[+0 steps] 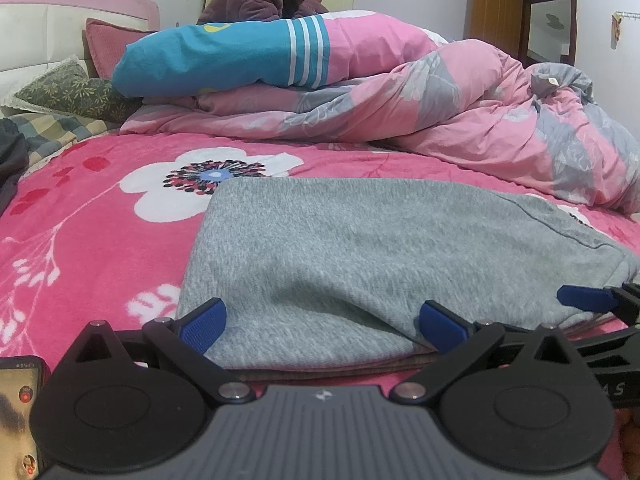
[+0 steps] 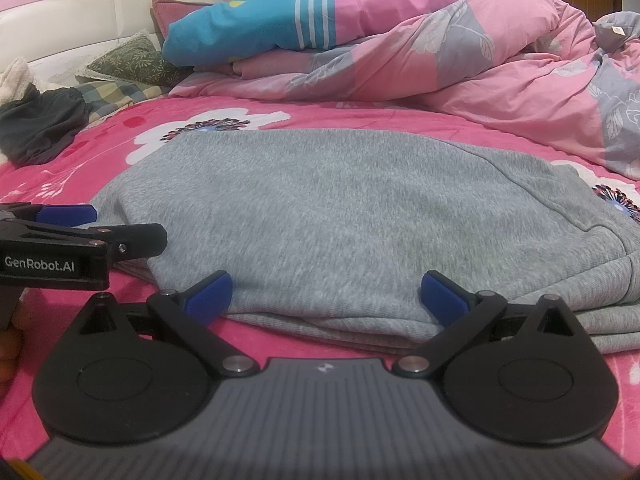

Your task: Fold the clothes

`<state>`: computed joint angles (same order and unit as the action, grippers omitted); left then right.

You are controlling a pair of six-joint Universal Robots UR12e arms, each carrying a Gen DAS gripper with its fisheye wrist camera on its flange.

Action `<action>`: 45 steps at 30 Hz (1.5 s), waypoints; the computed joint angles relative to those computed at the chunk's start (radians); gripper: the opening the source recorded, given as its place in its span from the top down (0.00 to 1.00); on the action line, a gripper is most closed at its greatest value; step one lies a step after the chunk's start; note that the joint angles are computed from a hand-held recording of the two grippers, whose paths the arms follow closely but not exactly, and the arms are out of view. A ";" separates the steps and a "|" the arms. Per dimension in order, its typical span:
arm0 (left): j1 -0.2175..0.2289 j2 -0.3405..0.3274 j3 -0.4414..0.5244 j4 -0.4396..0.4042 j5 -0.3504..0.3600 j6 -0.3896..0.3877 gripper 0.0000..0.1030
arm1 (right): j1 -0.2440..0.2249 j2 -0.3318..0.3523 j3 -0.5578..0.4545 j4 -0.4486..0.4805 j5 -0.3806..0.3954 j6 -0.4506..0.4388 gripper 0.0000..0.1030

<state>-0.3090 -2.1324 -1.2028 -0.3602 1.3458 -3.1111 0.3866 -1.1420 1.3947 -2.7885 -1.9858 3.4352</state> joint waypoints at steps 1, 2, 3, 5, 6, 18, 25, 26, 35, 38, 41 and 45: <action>0.001 0.000 0.000 0.002 -0.002 -0.002 0.00 | -0.001 0.000 0.000 0.000 0.001 0.000 0.01; 0.002 0.000 -0.001 0.004 -0.005 -0.004 0.00 | 0.000 0.000 0.000 -0.001 0.001 0.001 0.01; 0.003 0.003 -0.004 0.012 -0.006 -0.013 0.00 | -0.001 0.000 0.001 -0.001 0.002 0.002 0.01; 0.005 0.007 -0.010 0.028 -0.007 -0.031 0.00 | -0.001 -0.001 0.001 -0.002 0.003 0.003 0.01; 0.007 0.010 -0.014 0.037 -0.007 -0.042 0.00 | -0.001 -0.001 0.002 -0.003 0.004 0.003 0.01; 0.072 0.098 -0.020 -0.025 -0.126 -0.156 0.00 | 0.000 -0.001 0.001 -0.003 0.004 0.004 0.01; 0.097 0.100 0.086 -0.127 -0.088 -0.038 0.00 | -0.014 -0.020 0.028 -0.055 0.073 0.022 0.01; 0.098 0.094 0.110 -0.155 -0.073 -0.022 0.00 | -0.011 -0.022 0.032 -0.087 0.082 -0.005 0.01; 0.091 0.000 0.305 -0.363 0.023 0.030 0.00 | 0.034 0.024 -0.048 -0.218 0.248 -0.384 0.01; 0.092 -0.039 0.361 -0.425 -0.005 0.038 0.00 | 0.057 0.075 -0.121 -0.178 0.208 -0.521 0.01; 0.088 -0.092 0.444 -0.533 -0.026 0.071 0.01 | 0.067 0.112 -0.180 -0.123 0.168 -0.581 0.01; 0.079 -0.191 0.618 -0.751 -0.052 0.104 0.07 | 0.064 0.142 -0.237 -0.027 0.205 -0.613 0.01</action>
